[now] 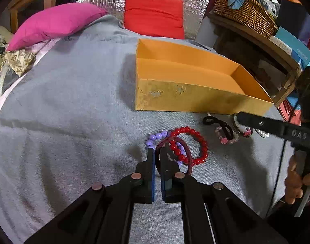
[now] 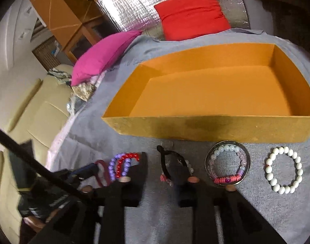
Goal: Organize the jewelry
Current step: 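Grasp the thin maroon bangle with the left gripper while the right grasps the black hair tie, then carry the maroon bangle and black hair tie into the orange box and open both grippers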
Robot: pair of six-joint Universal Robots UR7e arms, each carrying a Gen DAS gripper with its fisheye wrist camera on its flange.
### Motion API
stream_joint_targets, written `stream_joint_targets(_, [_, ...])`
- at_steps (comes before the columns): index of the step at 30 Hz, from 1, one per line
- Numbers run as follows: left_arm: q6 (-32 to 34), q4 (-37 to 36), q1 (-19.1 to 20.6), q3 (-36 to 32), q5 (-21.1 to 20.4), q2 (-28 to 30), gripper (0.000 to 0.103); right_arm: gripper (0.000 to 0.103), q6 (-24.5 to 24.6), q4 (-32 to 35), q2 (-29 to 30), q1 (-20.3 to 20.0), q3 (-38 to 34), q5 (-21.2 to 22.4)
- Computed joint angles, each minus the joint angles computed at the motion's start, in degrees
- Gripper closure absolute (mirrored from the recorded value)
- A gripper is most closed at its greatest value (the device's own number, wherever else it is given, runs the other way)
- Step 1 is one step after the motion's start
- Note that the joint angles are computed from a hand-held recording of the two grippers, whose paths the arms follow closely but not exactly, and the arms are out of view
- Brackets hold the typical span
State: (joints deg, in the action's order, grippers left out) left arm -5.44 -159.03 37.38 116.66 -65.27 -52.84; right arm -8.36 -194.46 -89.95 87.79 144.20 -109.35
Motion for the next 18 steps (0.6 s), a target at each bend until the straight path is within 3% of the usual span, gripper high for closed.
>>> stream_joint_targets(2, [0.15, 0.09, 0.07, -0.08, -0.02, -0.08, 0.098, 0.051, -0.43, -0.21, 2.44, 0.39, -1.07, -1.35])
stream_joint_targets(5, [0.47, -0.28, -0.03, 0.24, 0.21, -0.28, 0.098, 0.051, -1.06, -0.18, 6.08, 0.89, -2.85, -4.65])
stream_joint_targets(6, [0.49, -0.42, -0.13, 0.21, 0.47, -0.23, 0.098, 0.052, -1.22, 0.37, 7.28, 1.05, -3.62, -6.27])
stream_joint_targets(7, [0.44, -0.56, -0.25, 0.17, 0.79, -0.19, 0.098, 0.070, -1.63, 0.45, 8.54, 1.15, -4.28, -7.32])
stream_joint_targets(9, [0.52, -1.15, -0.72, 0.45, 1.87, -0.30, 0.098, 0.094, -2.69, 0.66, 10.34, 1.50, -5.32, -9.10])
stream_joint_targets(14, [1.50, -4.06, -3.04, 1.15, 5.58, -0.01, 0.098, 0.095, -1.23, -0.83, 8.99, 3.25, -4.56, -12.29])
stream_joint_targets(18, [1.21, -5.34, -4.66, 1.71, 7.38, -0.08, 0.098, 0.095, 0.72, 0.36, 2.15, 2.07, -1.73, -5.32])
